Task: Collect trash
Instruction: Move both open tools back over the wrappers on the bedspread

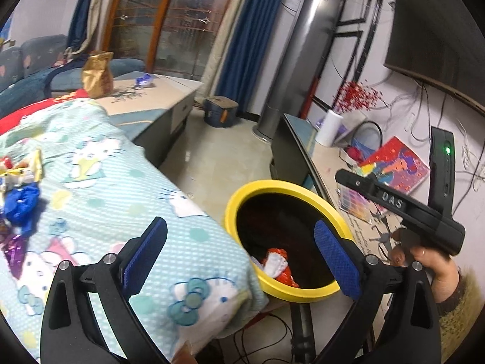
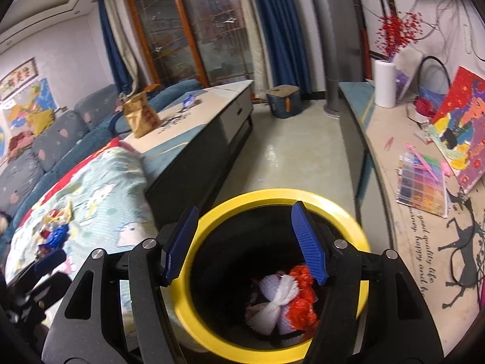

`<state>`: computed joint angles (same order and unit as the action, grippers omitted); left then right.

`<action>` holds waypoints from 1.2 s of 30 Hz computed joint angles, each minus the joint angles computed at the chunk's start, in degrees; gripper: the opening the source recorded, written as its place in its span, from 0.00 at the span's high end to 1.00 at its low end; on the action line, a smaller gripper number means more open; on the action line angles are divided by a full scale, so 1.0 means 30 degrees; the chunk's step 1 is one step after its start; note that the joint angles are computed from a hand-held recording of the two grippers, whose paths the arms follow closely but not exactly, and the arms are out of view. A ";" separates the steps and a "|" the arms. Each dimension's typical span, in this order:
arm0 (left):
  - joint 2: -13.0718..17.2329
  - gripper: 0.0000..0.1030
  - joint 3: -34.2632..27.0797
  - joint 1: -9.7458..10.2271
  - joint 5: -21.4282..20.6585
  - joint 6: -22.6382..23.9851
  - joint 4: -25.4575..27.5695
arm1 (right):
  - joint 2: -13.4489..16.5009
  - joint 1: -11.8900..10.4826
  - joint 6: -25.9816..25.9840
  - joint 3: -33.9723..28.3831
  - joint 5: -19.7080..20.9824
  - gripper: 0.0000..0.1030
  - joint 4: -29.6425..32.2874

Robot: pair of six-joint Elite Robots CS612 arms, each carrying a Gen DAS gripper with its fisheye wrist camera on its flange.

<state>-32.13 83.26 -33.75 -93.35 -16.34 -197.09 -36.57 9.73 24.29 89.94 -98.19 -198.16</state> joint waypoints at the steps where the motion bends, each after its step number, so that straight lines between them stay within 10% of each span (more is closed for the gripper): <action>1: -0.0091 0.08 0.0158 0.0044 0.0215 -0.0117 -0.0190 | 0.0008 0.0083 -0.0075 -0.0056 0.0053 0.44 -0.0016; 36: -0.1751 0.07 0.3364 0.1662 0.5223 -0.3422 -0.2580 | 0.0673 0.2294 -0.4770 -0.2493 0.4420 0.30 0.1430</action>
